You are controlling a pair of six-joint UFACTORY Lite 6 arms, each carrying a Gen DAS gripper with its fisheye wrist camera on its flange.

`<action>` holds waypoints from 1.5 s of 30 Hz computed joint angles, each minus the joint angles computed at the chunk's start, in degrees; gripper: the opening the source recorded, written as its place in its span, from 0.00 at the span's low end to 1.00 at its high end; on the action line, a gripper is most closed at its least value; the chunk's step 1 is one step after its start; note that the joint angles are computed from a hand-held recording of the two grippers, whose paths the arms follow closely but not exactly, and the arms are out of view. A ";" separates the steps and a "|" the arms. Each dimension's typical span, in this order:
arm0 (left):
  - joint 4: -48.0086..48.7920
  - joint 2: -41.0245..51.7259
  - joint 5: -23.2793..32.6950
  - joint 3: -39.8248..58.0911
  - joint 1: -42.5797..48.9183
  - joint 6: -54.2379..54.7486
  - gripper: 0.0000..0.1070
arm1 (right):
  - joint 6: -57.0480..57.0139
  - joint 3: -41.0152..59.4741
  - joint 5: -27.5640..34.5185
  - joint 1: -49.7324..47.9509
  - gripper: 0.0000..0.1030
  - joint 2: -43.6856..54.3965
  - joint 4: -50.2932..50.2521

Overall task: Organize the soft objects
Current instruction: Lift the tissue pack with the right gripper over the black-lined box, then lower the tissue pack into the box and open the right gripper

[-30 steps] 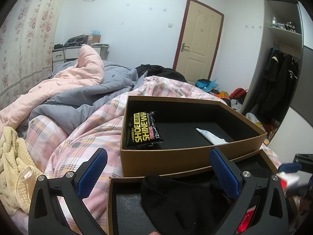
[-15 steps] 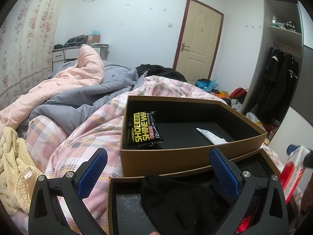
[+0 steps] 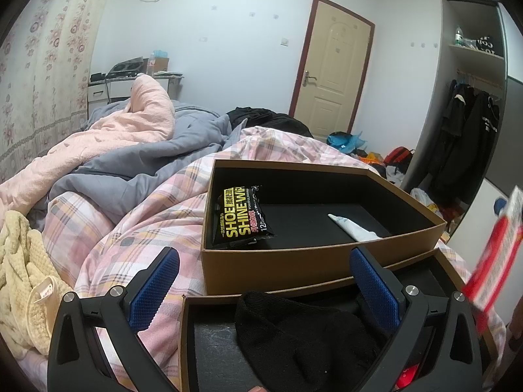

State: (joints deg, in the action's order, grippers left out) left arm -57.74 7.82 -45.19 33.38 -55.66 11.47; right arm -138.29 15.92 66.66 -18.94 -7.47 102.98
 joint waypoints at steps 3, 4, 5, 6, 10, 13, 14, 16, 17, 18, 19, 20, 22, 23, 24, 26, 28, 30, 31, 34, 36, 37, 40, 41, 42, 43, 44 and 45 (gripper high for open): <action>0.04 0.04 -0.01 0.04 0.00 -0.07 0.96 | -1.50 -0.49 -2.15 1.94 0.46 -1.91 5.07; -0.02 0.09 -0.01 0.08 -0.02 -0.01 0.96 | -1.97 -0.41 -2.47 2.16 0.46 -1.91 6.04; 0.06 -0.19 0.04 -0.21 0.09 0.01 0.96 | -2.41 -0.18 -3.42 3.10 0.46 -2.09 7.97; -0.01 -0.04 0.01 -0.04 0.00 0.02 0.96 | -3.20 0.10 -4.33 4.09 0.46 -2.07 10.33; -0.11 -0.06 0.02 -0.06 0.01 0.18 0.96 | -5.86 2.60 -6.28 7.36 0.46 0.29 18.55; -0.11 0.12 -0.02 0.13 -0.07 0.10 0.96 | -8.70 2.80 -6.97 9.72 0.46 0.94 24.88; 0.03 -0.18 0.04 -0.20 0.09 0.11 0.96 | -9.41 2.74 -6.85 10.08 0.46 1.13 26.24; -0.13 0.13 -0.05 0.13 -0.10 0.08 0.96 | -11.26 3.14 -6.70 11.62 0.46 2.19 30.85; -0.13 0.13 -0.05 0.13 -0.10 0.08 0.96 | -11.85 3.35 -6.62 12.15 0.46 2.60 32.72; -0.13 0.13 -0.05 0.13 -0.10 0.08 0.96 | -12.42 3.57 -6.48 12.63 0.46 3.08 34.60; -0.13 0.17 -0.06 0.16 -0.11 0.09 0.96 | -12.73 3.66 -6.69 13.26 0.46 3.11 36.21; 0.01 -0.11 -0.01 -0.16 0.03 0.08 0.96 | -13.47 4.11 -7.11 14.16 0.46 3.67 38.94; -0.27 0.19 -0.06 0.20 -0.16 0.25 0.96 | -15.19 4.21 -7.69 15.95 0.46 4.51 44.03; -0.22 -0.12 -0.03 -0.14 -0.04 0.36 0.96 | -15.74 4.34 -7.89 16.70 0.46 5.12 45.84; -0.43 -0.12 0.05 0.01 -0.07 0.62 0.96 | -16.08 4.67 -8.16 17.22 0.46 6.03 46.97; -0.83 -0.66 0.20 -0.27 -0.06 1.30 0.96 | -16.79 4.81 -7.82 17.81 0.46 8.01 48.36; -0.67 -1.33 0.57 -0.66 0.35 1.66 0.96 | -17.75 5.12 -7.56 18.21 0.46 10.51 49.01; 0.12 -1.81 0.76 -1.16 0.70 1.16 0.96 | -18.30 5.68 -8.64 18.91 0.46 11.71 49.39; 0.35 -2.02 0.89 -1.33 0.95 1.13 0.96 | -19.53 5.59 -9.18 19.53 0.46 12.33 50.33; 0.70 -2.08 1.09 -1.41 1.13 0.99 0.96 | -20.49 5.51 -11.62 19.97 0.46 11.50 50.74; 0.46 -2.28 1.21 -1.53 1.21 1.38 0.96 | -20.82 4.98 -12.77 19.75 0.46 10.19 50.41; 0.34 -2.37 1.29 -1.55 1.21 1.62 0.96 | -21.62 4.19 -13.49 19.93 0.46 8.87 50.73; 0.89 -2.68 1.28 -1.96 1.57 1.55 0.96 | -24.70 3.97 -14.69 21.37 0.46 9.02 53.21; 1.31 -3.09 1.43 -2.41 1.98 1.58 0.96 | -26.28 3.55 -15.63 22.06 0.46 8.59 54.31; 1.63 -2.76 1.43 -2.32 2.16 1.46 0.96 | -27.82 3.77 -15.83 22.66 0.46 9.29 55.47; 2.12 -3.03 1.52 -2.77 2.59 1.45 0.96 | -29.26 3.87 -16.55 23.78 0.46 9.24 57.03; 2.38 -2.90 1.51 -2.90 2.78 1.45 0.96 | -30.63 3.80 -17.02 24.28 0.46 9.09 57.88; 2.34 -2.61 1.54 -2.80 2.91 1.74 0.96 | -31.59 3.84 -17.46 24.94 0.46 8.96 58.81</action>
State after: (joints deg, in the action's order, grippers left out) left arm -55.40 5.20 -43.65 30.58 -52.75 13.21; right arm -169.88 19.76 49.20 5.99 1.50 161.79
